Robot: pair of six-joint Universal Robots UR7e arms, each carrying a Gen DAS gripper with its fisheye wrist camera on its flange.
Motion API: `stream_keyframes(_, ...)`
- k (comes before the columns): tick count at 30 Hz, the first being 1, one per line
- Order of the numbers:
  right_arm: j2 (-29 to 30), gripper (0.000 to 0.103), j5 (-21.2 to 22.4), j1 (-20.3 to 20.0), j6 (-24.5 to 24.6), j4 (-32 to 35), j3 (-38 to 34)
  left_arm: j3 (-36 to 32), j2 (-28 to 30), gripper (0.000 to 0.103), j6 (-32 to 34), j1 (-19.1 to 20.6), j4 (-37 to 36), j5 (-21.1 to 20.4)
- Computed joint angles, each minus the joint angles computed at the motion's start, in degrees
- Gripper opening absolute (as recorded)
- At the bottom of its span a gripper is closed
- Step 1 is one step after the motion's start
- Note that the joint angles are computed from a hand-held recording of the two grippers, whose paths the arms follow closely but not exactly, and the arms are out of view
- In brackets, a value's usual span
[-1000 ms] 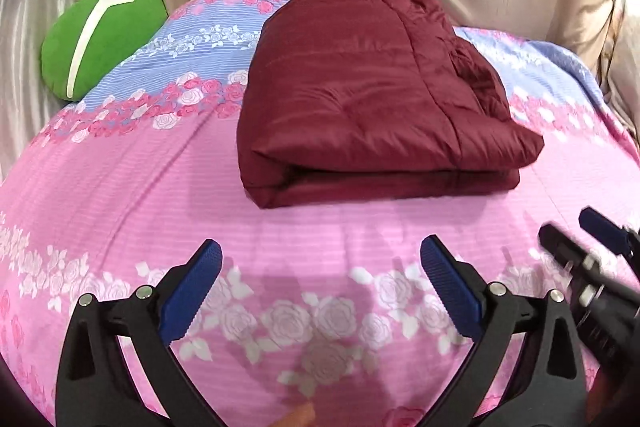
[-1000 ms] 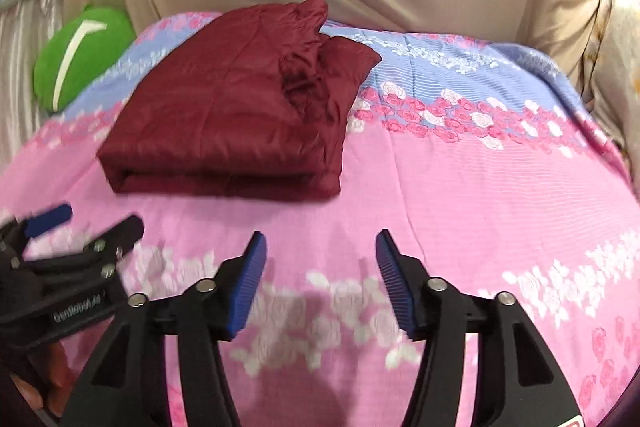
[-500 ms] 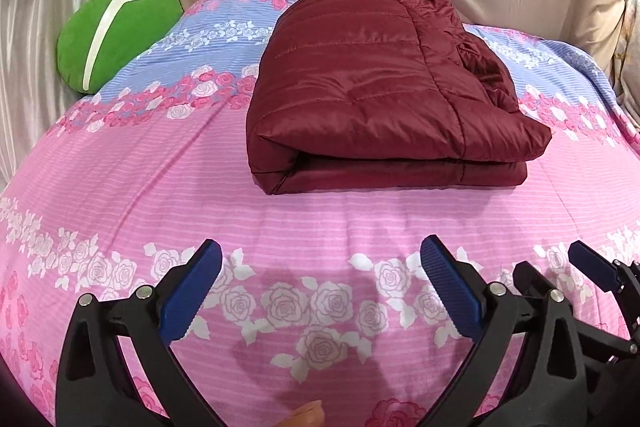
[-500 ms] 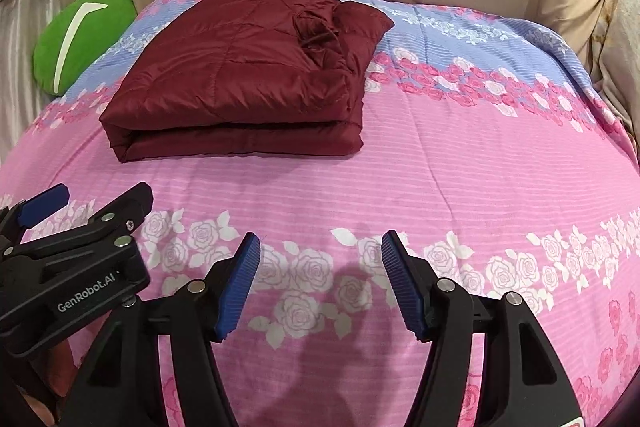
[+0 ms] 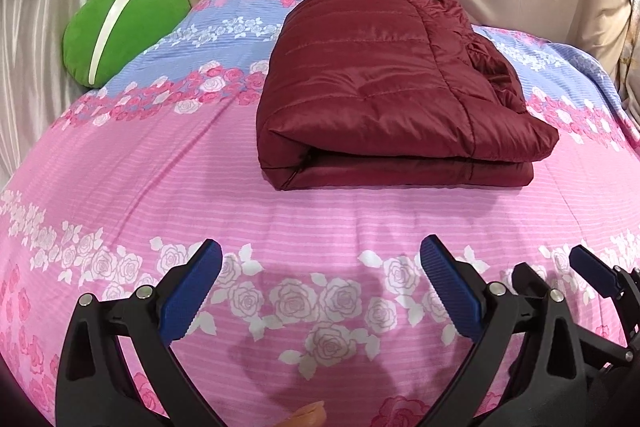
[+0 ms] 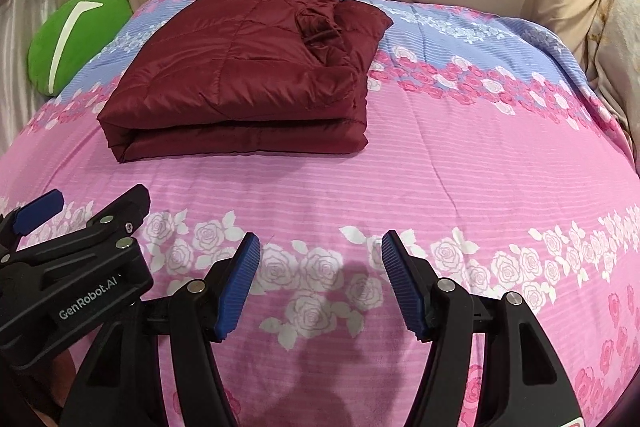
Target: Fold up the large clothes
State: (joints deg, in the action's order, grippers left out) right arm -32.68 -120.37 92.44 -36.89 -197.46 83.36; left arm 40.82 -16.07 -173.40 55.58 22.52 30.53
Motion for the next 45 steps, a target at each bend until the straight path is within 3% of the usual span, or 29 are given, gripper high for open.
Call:
stream_keyframes(9, -0.08, 0.062, 0.38, -0.02, -0.63, -2.58, 0.60, -2.44, 1.14, 0.097, -2.95, 0.36, 3.42, -0.60)
stream_keyframes(38, 0.03, 0.062, 0.02, -0.09, 0.32, -1.60, 0.16, -6.11, 3.62, 0.095, -2.32, -0.05, 6.03, -2.77)
stream_keyframes(45, -0.04, 0.062, 0.09, 0.01, 0.02, -2.05, 0.44, -7.43, 4.57, 0.088, -1.33, -0.23, 6.64, -3.16)
